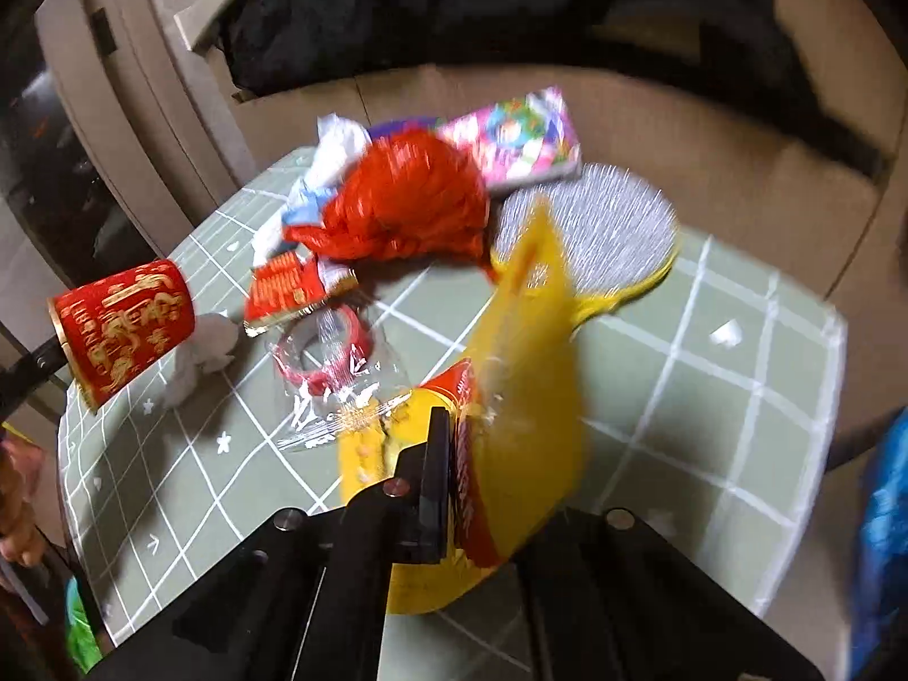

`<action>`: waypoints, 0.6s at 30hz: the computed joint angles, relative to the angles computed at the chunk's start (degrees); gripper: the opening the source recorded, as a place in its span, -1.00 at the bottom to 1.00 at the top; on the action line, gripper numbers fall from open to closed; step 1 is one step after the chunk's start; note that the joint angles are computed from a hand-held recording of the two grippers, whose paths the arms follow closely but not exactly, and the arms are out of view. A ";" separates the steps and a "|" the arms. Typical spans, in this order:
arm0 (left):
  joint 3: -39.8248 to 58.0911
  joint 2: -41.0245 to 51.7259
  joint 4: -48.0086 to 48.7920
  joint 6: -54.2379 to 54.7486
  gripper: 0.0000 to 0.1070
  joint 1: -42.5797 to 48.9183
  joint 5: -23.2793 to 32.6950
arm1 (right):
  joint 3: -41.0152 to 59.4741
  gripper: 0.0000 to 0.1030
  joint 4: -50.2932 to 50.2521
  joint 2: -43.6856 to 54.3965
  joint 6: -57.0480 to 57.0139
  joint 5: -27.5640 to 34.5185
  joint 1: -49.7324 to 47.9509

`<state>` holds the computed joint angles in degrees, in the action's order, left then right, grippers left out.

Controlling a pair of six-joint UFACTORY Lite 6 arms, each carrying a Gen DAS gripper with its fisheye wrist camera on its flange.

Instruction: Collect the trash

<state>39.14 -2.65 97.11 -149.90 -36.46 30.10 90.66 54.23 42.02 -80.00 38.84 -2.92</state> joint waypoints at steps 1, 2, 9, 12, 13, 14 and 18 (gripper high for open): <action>1.58 0.82 -0.26 0.74 -0.95 -0.42 0.14 | -1.03 -0.98 1.32 -1.62 -1.49 1.07 -0.95; 3.03 1.43 -0.62 1.71 -0.95 -0.73 0.26 | -2.31 -0.98 2.58 -3.75 -2.72 1.75 -1.96; 20.73 8.55 -9.20 17.26 -0.95 -6.09 6.53 | -2.58 -0.99 7.99 -13.25 -8.24 9.77 -10.00; 30.98 13.22 -12.63 25.21 -0.95 -8.31 9.01 | 0.78 -0.99 8.24 -13.66 -7.81 14.14 -13.64; 35.46 15.50 -14.00 28.79 -0.95 -9.19 10.02 | 2.62 -0.99 8.58 -13.45 -7.90 15.68 -15.38; 40.45 18.21 -15.37 32.34 -0.95 -9.92 11.03 | 4.26 -0.98 8.62 -13.15 -7.71 16.97 -16.79; 60.97 29.89 -20.39 44.75 -0.96 -12.14 13.50 | 14.64 -0.98 8.79 -8.83 -5.28 22.01 -22.82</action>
<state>100.11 27.23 76.72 -105.15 -48.60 43.60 105.30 63.02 33.19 -85.29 60.85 -25.74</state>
